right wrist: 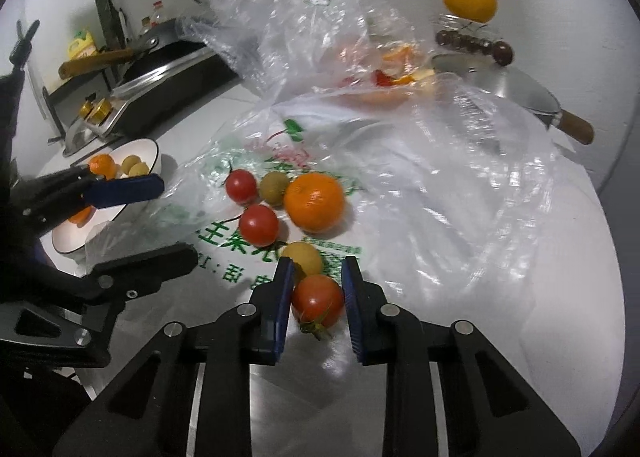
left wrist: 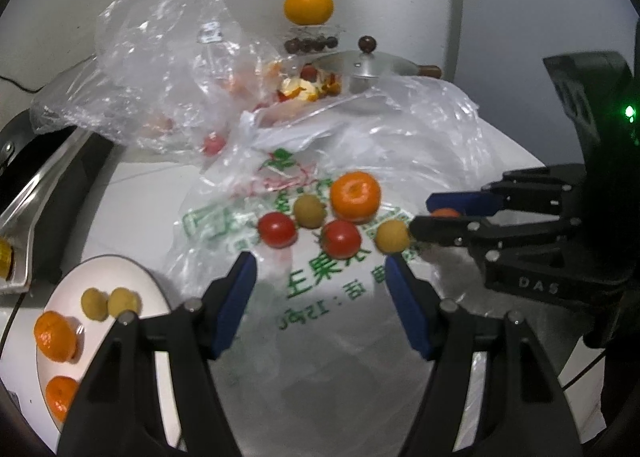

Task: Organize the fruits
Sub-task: 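Close the left gripper around a small yellow fruit while the right holds the tomato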

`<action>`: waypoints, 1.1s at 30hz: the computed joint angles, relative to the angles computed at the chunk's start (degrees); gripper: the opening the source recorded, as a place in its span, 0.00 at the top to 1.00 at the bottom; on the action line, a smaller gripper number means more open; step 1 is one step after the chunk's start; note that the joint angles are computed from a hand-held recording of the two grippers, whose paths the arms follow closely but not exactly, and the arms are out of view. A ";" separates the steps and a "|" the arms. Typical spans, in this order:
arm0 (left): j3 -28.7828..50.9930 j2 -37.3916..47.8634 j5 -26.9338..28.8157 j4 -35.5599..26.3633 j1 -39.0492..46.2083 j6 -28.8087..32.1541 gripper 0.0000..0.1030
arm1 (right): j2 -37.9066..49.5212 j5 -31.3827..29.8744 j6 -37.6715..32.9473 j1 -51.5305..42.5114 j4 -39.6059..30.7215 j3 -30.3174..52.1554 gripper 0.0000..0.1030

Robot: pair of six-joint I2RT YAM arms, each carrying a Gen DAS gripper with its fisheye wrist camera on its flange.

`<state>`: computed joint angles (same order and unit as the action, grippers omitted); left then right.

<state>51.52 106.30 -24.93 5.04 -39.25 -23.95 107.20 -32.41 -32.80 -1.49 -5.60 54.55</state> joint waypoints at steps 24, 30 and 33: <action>15.58 12.76 2.36 -4.45 -1.46 6.71 0.58 | 3.00 -6.02 -2.35 -6.67 -2.03 3.98 0.74; 19.10 15.12 4.03 -7.81 -0.68 6.75 0.67 | 2.90 -6.75 -2.65 -6.93 -2.15 3.94 0.74; 19.66 15.64 5.15 -8.37 -0.24 6.82 0.73 | 2.82 -6.86 -2.55 -6.97 -1.95 3.76 0.74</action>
<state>71.18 121.94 -19.78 -3.33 -39.49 -17.13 110.01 -39.28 -35.35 -8.46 -7.55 58.31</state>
